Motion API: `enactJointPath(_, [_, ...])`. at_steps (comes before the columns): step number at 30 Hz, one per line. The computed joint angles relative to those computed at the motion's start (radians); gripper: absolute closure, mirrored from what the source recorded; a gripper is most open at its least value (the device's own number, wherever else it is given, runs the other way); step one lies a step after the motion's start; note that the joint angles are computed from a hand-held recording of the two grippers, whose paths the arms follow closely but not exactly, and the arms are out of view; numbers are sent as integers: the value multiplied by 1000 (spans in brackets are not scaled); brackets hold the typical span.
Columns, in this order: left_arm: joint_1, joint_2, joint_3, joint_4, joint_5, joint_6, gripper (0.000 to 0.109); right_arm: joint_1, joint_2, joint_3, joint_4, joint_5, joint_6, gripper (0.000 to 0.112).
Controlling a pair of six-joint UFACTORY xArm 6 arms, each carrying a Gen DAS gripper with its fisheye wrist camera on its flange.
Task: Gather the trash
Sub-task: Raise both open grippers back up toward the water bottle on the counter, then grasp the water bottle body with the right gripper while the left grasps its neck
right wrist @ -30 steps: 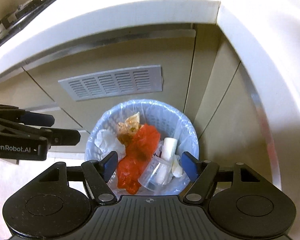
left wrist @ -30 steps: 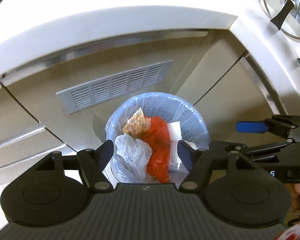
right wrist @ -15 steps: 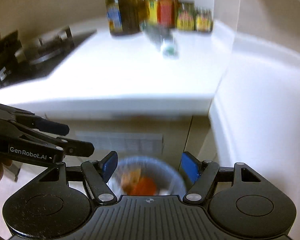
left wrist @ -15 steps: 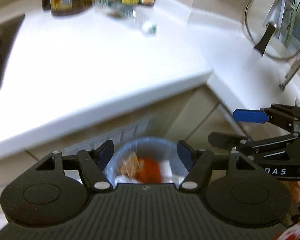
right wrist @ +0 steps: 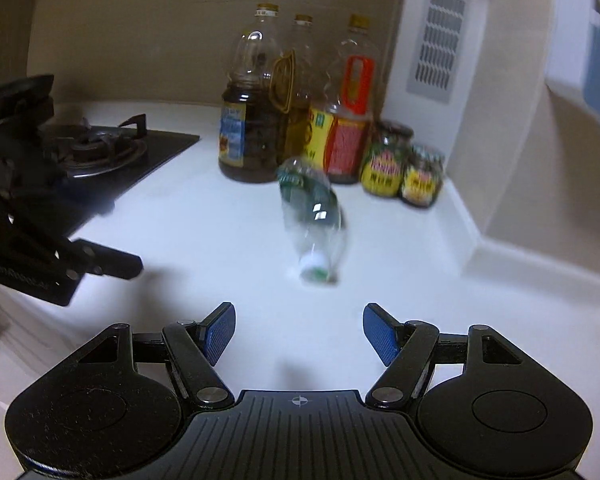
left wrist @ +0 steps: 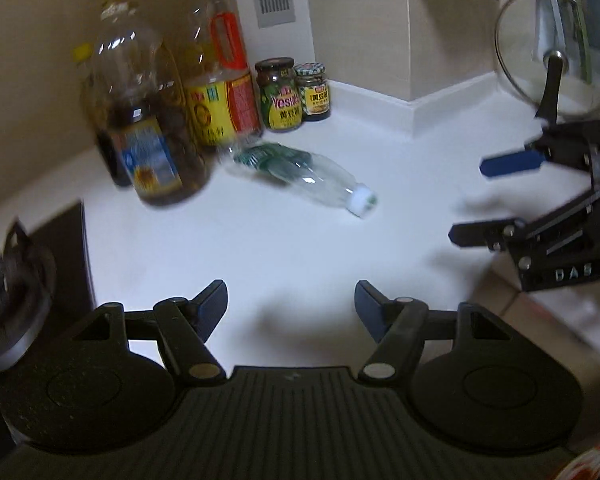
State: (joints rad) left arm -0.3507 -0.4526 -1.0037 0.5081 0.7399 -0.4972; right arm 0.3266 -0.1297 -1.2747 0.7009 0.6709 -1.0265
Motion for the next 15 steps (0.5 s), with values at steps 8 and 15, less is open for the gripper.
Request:
enactJointPath(8, [210,158,-50,-229,-221,627,41,138,247,-196,-234,-180,160,42])
enactJointPath(15, [300,309,-154,-552,-293,1197,41,206,497,-452,-617,-188,459,42])
